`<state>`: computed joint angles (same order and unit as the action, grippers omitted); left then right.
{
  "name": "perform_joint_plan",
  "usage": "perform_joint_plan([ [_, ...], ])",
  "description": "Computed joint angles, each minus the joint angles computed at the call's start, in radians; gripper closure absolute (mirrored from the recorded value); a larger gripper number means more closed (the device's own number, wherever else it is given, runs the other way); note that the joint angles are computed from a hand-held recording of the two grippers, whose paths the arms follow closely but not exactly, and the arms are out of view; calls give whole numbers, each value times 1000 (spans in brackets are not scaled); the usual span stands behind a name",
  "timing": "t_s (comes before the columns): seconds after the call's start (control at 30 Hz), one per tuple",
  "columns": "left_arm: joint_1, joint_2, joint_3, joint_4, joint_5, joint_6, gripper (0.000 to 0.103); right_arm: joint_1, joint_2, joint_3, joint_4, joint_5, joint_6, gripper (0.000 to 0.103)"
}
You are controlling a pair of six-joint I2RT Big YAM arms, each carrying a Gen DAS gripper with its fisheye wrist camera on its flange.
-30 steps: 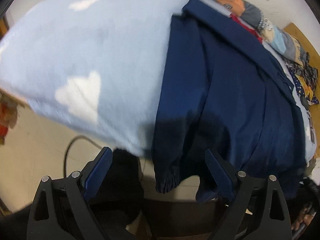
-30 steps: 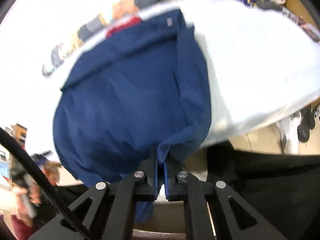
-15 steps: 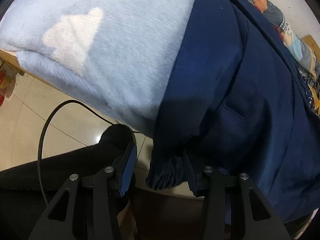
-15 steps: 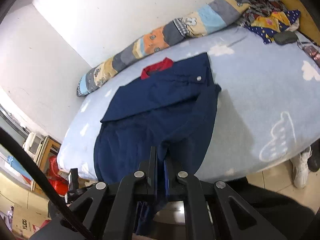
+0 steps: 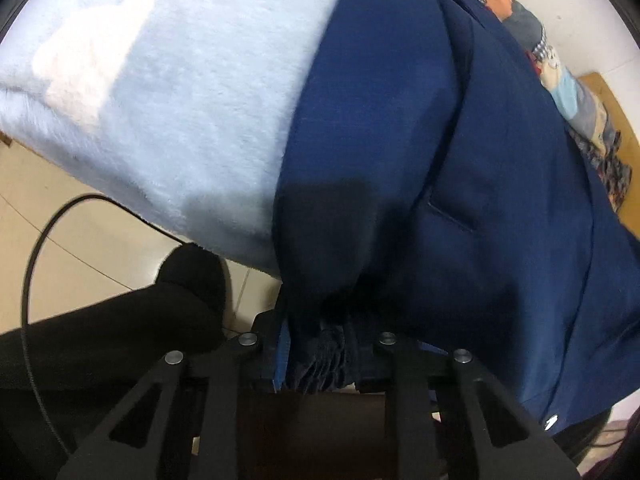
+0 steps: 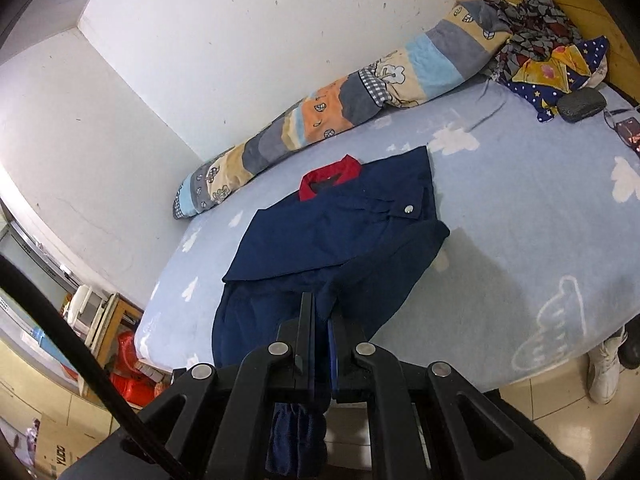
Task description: Fold large clothes
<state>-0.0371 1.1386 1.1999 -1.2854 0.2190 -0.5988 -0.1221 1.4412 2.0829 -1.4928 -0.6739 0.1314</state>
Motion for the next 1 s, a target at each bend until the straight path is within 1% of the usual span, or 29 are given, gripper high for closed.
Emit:
perform_joint_plan([
  [0.1, -22, -12, 17, -3, -30, -8, 90, -3, 12, 23, -9, 1, 0, 98],
  [0.13, -21, -18, 28, -5, -30, -9, 93, -4, 14, 28, -9, 5, 1, 98],
  [0.17, -28, -33, 37, -2, -41, -14, 94, -6, 16, 33, -12, 7, -2, 98],
  [0.23, -58, -51, 62, -9, -89, -33, 94, -13, 19, 40, -17, 10, -8, 98],
  [0.27, -72, -62, 78, -16, -124, -23, 94, -17, 20, 41, -20, 8, -11, 98],
  [0.33, -89, -83, 99, -11, -170, -4, 94, -25, 24, 46, -31, 8, -22, 98],
  [0.37, -91, -88, 108, -6, -172, -2, 94, -27, 26, 49, -36, 8, -27, 98],
  [0.47, -58, -103, 140, 23, -130, 8, 94, -30, 35, 64, -52, 4, -40, 98],
  [0.57, -3, -108, 181, 51, -74, 8, 94, -33, 43, 73, -54, -8, -30, 98],
  [0.6, 2, -83, 211, 63, -65, 2, 94, -35, 46, 75, -55, -11, -30, 98],
  [0.67, 58, -53, 267, 65, -17, 23, 94, -40, 47, 71, -49, -19, -20, 98],
  [0.73, 85, -30, 309, 72, -6, 42, 94, -52, 53, 68, -47, -51, 3, 98],
  [0.83, 106, 8, 356, 92, 14, 60, 94, -62, 64, 73, -39, -75, 26, 98],
  [0.93, 113, 55, 423, 87, 12, 81, 94, -54, 92, 110, -30, -72, 50, 98],
  [1.0, 113, 101, 486, 80, -2, 92, 94, -47, 117, 148, -27, -73, 62, 98],
])
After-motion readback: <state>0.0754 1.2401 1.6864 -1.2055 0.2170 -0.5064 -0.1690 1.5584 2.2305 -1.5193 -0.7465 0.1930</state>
